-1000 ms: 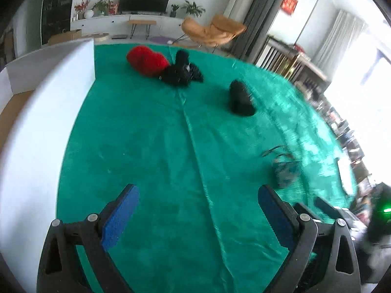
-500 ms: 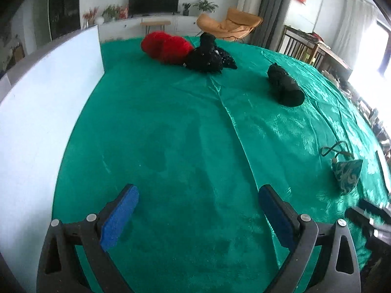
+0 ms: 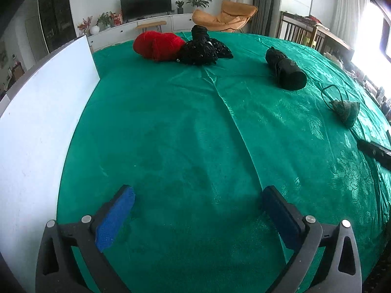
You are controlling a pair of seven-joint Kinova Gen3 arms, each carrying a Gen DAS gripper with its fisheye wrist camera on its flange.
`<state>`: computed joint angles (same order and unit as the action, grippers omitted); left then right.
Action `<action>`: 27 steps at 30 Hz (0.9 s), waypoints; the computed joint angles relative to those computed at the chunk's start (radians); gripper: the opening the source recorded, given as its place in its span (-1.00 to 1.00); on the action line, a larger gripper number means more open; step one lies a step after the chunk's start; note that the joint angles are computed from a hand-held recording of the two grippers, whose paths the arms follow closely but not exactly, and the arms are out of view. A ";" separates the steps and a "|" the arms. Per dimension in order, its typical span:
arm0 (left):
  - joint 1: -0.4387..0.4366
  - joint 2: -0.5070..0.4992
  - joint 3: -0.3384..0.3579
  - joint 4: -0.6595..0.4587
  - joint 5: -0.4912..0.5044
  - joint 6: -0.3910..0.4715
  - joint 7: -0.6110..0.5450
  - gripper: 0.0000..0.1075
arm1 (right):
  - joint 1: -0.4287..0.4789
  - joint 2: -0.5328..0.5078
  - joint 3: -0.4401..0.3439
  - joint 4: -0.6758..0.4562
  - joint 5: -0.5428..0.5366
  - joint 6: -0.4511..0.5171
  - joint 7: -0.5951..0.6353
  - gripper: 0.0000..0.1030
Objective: Organize soft objects
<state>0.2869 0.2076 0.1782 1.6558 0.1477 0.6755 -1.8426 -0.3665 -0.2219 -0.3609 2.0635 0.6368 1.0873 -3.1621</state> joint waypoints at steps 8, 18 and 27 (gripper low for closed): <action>0.002 0.000 -0.001 0.000 -0.001 -0.001 0.003 0.92 | -0.053 0.062 0.014 -0.039 0.020 0.074 0.017 0.46; 0.002 0.000 -0.001 0.000 -0.002 -0.001 0.004 0.92 | -0.074 0.075 0.035 -0.049 0.021 0.079 0.043 0.60; 0.002 0.000 -0.001 0.000 -0.003 -0.002 0.005 0.92 | -0.076 0.074 0.037 -0.048 0.021 0.079 0.043 0.60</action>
<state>0.2887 0.2078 0.1773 1.6559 0.1452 0.6740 -1.8380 -0.4421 -0.1481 -0.3242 2.0154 0.6580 1.1659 -3.1194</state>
